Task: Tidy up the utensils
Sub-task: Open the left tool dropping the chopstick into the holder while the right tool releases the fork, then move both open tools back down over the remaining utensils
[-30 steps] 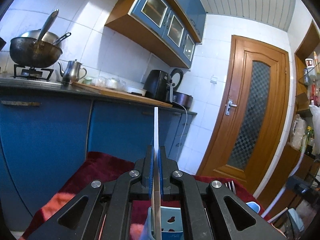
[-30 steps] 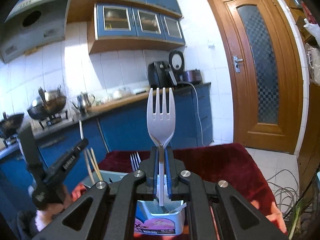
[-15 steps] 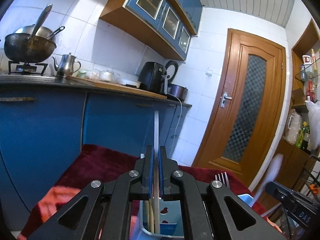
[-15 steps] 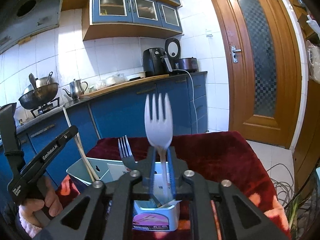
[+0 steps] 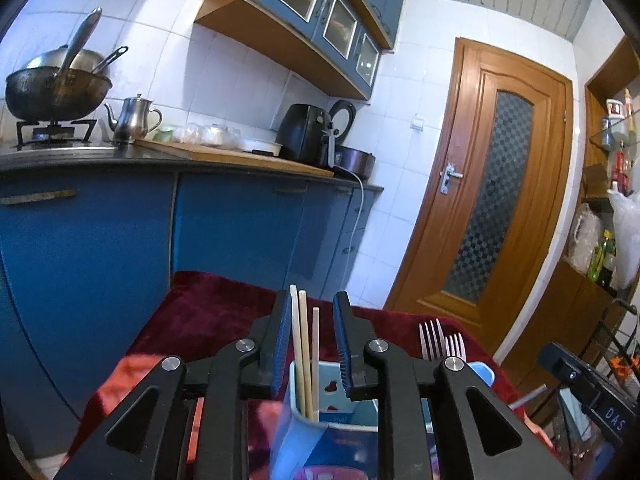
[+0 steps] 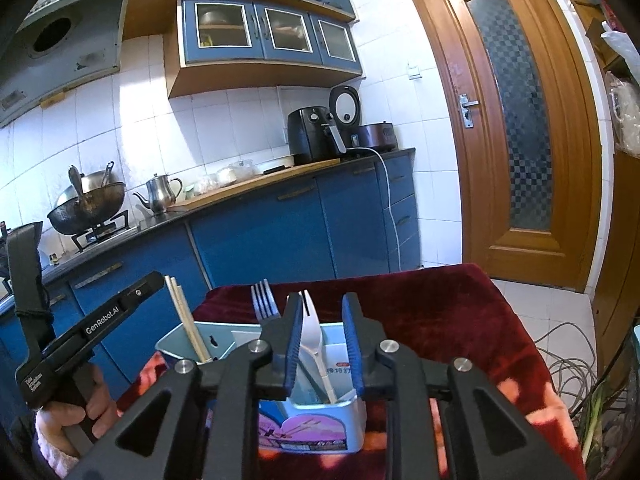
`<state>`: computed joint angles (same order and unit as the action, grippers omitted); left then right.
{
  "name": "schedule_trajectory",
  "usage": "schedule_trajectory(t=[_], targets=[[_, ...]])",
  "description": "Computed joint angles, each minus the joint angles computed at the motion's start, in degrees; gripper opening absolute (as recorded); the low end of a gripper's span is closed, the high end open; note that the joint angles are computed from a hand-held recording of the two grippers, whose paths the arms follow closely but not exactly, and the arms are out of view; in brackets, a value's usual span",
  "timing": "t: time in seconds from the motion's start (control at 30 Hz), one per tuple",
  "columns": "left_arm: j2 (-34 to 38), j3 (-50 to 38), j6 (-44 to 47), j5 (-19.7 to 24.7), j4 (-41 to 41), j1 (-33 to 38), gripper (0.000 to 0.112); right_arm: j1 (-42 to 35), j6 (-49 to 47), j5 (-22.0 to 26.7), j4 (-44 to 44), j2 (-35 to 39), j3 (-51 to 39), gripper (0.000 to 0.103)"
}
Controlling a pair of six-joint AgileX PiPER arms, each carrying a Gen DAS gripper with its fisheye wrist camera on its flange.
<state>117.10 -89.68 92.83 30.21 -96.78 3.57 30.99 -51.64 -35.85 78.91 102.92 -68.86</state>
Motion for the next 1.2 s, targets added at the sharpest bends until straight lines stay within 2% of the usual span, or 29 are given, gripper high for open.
schedule_trajectory(t=[0.1,0.43,0.63,0.83,1.2], targets=[[-2.35,2.8,1.0,0.18,0.67,0.51,0.027,1.35,-0.56,-1.08,1.66,-1.38,1.3,0.025],[-10.83,10.33,-6.73,3.44,12.79,3.83,0.029,7.39,-1.34,-4.79,6.08,-7.14,6.51,0.03],[-14.9,14.6,-7.94,5.33,18.03,6.46,0.031,10.92,-1.32,-6.44,9.0,-9.22,8.98,0.033],[-16.15,16.72,-9.74,7.24,23.51,9.29,0.035,13.58,0.54,-7.08,10.91,-10.17,12.02,0.035],[-15.64,20.25,-10.46,6.97,29.88,11.49,0.035,14.76,3.5,-4.61,14.28,-9.1,15.6,0.038]])
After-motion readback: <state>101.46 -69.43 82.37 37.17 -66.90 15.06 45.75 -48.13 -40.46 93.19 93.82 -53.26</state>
